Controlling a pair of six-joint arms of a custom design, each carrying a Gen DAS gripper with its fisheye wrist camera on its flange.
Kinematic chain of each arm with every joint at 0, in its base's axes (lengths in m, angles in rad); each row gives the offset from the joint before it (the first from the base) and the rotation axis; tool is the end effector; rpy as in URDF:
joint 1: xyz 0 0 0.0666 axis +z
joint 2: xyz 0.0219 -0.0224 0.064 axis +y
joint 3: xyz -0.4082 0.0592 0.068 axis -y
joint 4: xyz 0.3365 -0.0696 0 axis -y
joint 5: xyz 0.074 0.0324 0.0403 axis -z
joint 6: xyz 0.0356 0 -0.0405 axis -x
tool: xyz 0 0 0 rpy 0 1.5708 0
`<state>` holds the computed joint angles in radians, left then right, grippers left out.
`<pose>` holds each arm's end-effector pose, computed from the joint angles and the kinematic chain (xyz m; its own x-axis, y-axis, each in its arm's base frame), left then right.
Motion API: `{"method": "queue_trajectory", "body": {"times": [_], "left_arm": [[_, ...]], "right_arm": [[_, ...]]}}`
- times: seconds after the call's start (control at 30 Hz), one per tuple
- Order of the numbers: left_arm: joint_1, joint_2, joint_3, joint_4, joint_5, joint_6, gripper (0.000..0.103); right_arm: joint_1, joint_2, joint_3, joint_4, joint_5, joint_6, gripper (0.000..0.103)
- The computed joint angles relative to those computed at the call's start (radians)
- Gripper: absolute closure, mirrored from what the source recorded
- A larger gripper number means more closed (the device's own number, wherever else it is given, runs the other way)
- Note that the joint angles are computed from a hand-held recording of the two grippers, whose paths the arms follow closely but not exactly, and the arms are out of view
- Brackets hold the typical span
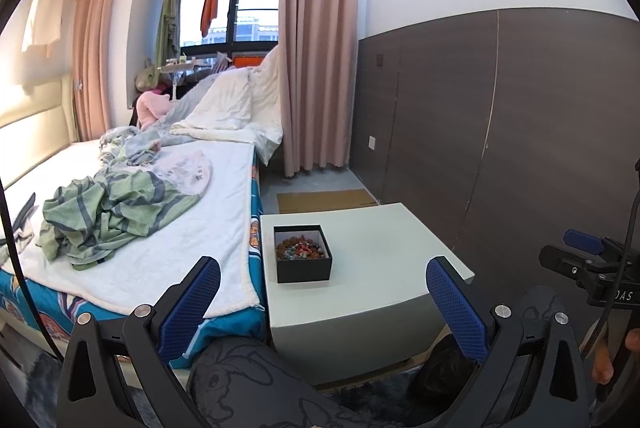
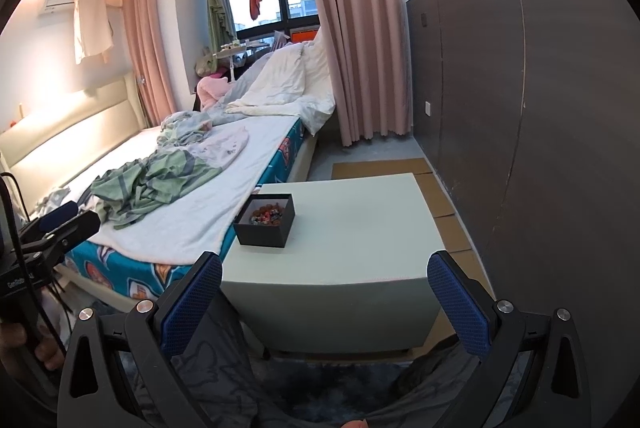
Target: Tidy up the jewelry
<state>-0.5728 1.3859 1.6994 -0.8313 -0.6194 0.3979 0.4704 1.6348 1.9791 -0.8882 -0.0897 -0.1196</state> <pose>0.3666 -0.2123 0.5970 -0.3902 -0.1238 -0.9124 -0.1452 0.9868 -0.0718 0.4678 0.2410 0.5904 -0.5200 -0.1311 -0.8441 -0.4610 0.8750 0.1481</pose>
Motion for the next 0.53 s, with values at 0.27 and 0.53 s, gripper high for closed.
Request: {"method": "queue_trajectory", "body": {"times": [0.27, 0.53], "left_arm": [[-0.001, -0.013, -0.017, 0.009, -0.006, 0.005, 0.000], [0.027, 0.003, -0.014, 0.018, 0.029, -0.006, 0.000]], "right_arm": [[0.000, 0.000, 0.002, -0.005, 0.007, 0.002, 0.000], [0.008, 0.035, 0.046, -0.027, 0.010, 0.015, 0.000]]}}
